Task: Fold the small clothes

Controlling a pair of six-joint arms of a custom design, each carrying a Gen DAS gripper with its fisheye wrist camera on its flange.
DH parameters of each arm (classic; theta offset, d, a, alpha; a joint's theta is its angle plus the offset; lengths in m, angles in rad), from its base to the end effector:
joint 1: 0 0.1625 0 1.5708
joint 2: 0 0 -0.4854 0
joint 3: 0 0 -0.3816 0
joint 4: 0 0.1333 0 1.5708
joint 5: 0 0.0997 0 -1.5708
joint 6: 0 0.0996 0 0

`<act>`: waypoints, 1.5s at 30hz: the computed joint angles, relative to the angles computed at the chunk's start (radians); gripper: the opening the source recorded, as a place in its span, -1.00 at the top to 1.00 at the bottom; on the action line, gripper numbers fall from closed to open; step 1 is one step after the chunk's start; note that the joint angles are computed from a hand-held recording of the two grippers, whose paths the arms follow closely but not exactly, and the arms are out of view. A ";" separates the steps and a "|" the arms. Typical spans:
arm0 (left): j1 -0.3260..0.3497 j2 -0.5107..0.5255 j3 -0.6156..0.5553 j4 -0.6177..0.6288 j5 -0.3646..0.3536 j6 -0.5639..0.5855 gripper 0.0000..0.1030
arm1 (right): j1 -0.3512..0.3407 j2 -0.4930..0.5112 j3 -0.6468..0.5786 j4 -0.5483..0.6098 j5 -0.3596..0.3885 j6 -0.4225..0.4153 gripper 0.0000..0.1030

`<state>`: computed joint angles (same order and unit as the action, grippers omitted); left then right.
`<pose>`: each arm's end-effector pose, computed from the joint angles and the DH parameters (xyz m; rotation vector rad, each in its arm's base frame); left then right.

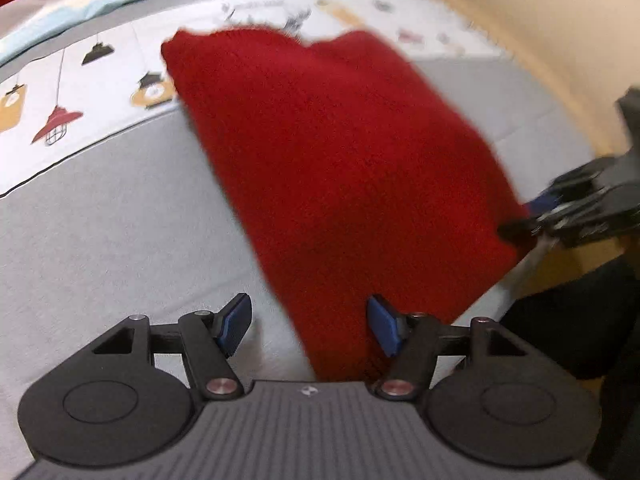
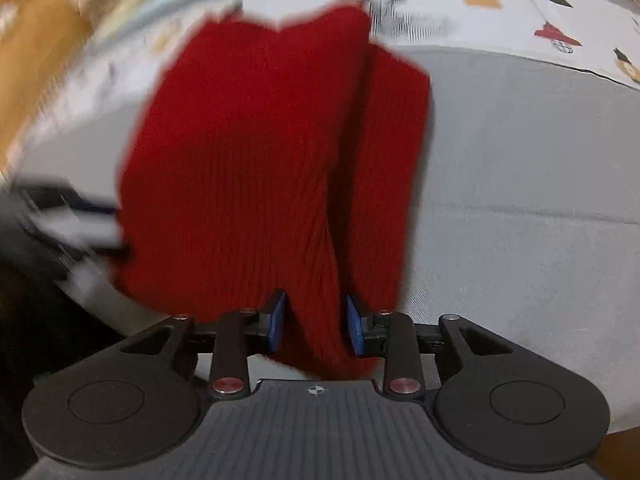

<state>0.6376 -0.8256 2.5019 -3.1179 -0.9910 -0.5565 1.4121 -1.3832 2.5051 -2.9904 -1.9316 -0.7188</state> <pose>-0.1912 -0.3754 0.0443 0.5364 2.5460 -0.4023 0.0370 -0.3895 0.2357 0.6721 -2.6027 0.1566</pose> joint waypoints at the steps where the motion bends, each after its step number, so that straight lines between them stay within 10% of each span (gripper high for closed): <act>1: 0.008 -0.004 -0.002 0.002 -0.017 0.018 -0.36 | 0.000 -0.006 -0.002 0.008 0.004 -0.006 0.39; 8: 0.022 -0.005 -0.022 0.092 -0.001 0.032 -0.47 | -0.052 -0.093 -0.047 0.103 0.179 0.040 0.40; 14: 0.028 -0.057 0.032 -0.035 0.064 -0.035 -0.47 | -0.102 -0.026 -0.034 -0.225 0.381 0.227 0.30; 23: 0.008 -0.114 0.064 -0.005 0.116 -0.134 -0.47 | -0.007 0.217 -0.137 -0.305 0.223 0.446 0.06; 27: -0.005 -0.138 0.075 0.003 0.123 -0.174 -0.47 | -0.003 0.237 -0.104 -0.430 0.277 0.425 0.70; 30: -0.005 -0.140 0.076 -0.021 0.117 -0.182 -0.47 | -0.023 0.224 -0.061 -0.582 0.347 0.398 0.73; 34: -0.009 -0.110 0.085 -0.146 0.121 -0.160 -0.47 | 0.014 0.270 -0.097 -0.528 0.086 0.361 0.65; 40: -0.005 -0.048 0.087 -0.389 0.100 -0.135 -0.47 | -0.008 0.203 -0.045 -0.593 0.217 0.330 0.39; 45: 0.002 0.001 0.047 -0.423 0.075 -0.123 -0.47 | -0.048 0.128 -0.061 -0.342 0.278 0.270 0.28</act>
